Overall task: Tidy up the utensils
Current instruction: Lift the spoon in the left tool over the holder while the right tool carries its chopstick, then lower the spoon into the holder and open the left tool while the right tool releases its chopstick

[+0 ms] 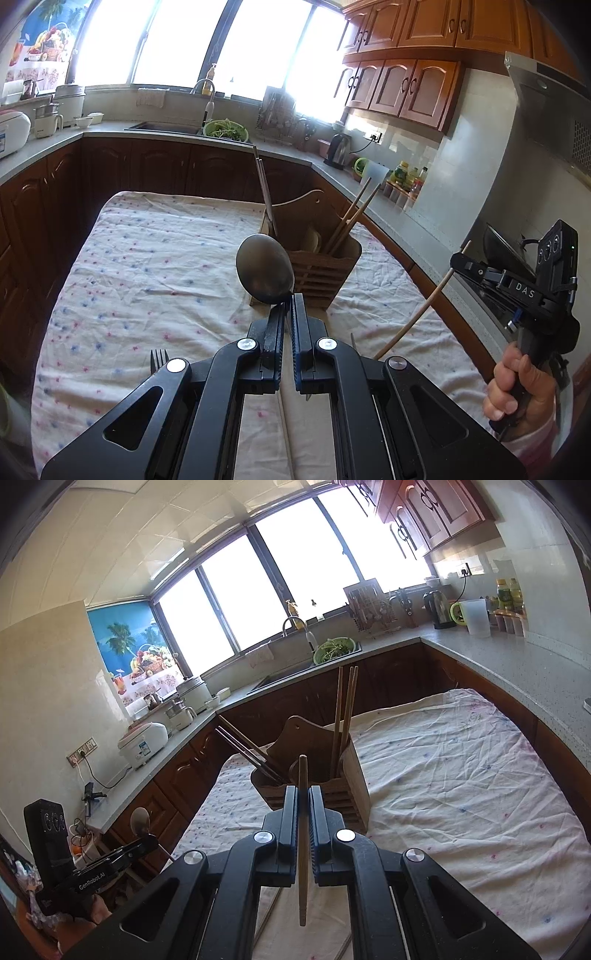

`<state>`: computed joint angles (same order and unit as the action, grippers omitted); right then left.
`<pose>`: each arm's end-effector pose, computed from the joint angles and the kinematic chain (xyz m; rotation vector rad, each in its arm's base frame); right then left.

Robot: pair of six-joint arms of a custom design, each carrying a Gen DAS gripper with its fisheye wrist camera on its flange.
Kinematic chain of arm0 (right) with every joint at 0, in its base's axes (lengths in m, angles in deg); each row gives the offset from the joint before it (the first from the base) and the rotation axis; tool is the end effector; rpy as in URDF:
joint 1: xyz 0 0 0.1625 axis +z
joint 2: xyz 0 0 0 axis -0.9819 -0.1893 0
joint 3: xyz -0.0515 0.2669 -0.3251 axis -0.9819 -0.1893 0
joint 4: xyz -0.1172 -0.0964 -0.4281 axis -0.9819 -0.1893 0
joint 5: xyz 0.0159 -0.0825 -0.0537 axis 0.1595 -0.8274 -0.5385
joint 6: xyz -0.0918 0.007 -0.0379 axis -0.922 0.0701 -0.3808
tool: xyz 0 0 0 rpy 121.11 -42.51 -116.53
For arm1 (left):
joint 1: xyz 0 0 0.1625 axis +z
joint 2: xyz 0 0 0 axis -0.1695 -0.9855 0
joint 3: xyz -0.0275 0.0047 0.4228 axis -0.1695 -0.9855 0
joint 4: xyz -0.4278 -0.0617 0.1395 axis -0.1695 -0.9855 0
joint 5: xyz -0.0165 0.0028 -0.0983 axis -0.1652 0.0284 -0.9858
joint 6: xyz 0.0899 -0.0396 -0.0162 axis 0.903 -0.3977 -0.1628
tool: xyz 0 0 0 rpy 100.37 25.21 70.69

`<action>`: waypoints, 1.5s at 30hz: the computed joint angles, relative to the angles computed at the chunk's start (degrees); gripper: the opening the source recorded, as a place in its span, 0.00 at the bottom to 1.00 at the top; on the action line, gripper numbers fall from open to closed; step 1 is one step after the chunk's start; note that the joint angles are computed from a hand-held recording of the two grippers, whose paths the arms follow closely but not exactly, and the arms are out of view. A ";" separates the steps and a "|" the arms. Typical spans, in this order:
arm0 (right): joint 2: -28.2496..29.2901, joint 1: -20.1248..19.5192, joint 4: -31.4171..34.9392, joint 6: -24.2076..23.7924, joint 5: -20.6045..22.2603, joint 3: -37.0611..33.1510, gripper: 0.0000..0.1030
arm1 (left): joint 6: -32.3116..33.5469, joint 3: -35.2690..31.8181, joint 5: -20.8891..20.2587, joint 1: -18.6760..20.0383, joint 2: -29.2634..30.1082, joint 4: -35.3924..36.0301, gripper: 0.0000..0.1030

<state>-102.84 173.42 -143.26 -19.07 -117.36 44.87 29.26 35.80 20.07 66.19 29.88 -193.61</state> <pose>0.1866 -0.7082 0.2330 0.6990 -2.5565 1.3178 -0.2073 -0.6540 0.2159 0.5286 2.4572 -1.2474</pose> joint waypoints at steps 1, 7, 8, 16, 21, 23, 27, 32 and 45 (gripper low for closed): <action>0.09 0.13 -0.10 -0.04 -0.02 -0.37 0.05 | 0.28 -0.49 -0.02 -0.01 0.22 -0.18 0.03; 1.23 1.03 -0.43 -0.62 -0.14 -3.96 0.05 | 3.20 -5.53 -0.41 0.25 2.70 -0.79 0.03; 1.59 1.22 -0.39 -0.72 -0.29 -4.82 0.05 | 3.82 -6.58 -0.48 0.28 3.28 -0.97 0.03; 5.31 2.63 -0.78 -1.54 -0.02 -13.73 0.05 | 9.22 -17.91 -0.43 0.50 9.14 -0.86 0.03; 9.04 3.00 0.02 -1.54 0.37 -20.99 0.05 | 12.63 -26.79 0.23 1.04 14.54 -0.87 0.03; 10.86 3.07 0.86 -1.77 0.19 -24.12 0.05 | 13.17 -30.22 0.33 1.46 16.80 -0.15 0.03; 14.41 2.95 1.49 -3.02 -0.88 -28.85 0.05 | 13.90 -35.75 1.20 2.35 21.04 2.00 0.03; 17.10 2.06 3.22 -3.73 -2.42 -30.92 0.05 | 14.13 -38.13 1.84 3.45 24.33 3.90 0.03; 19.41 0.31 7.03 -1.26 -4.26 -31.11 0.06 | 10.79 -38.31 1.71 5.85 26.23 9.96 0.01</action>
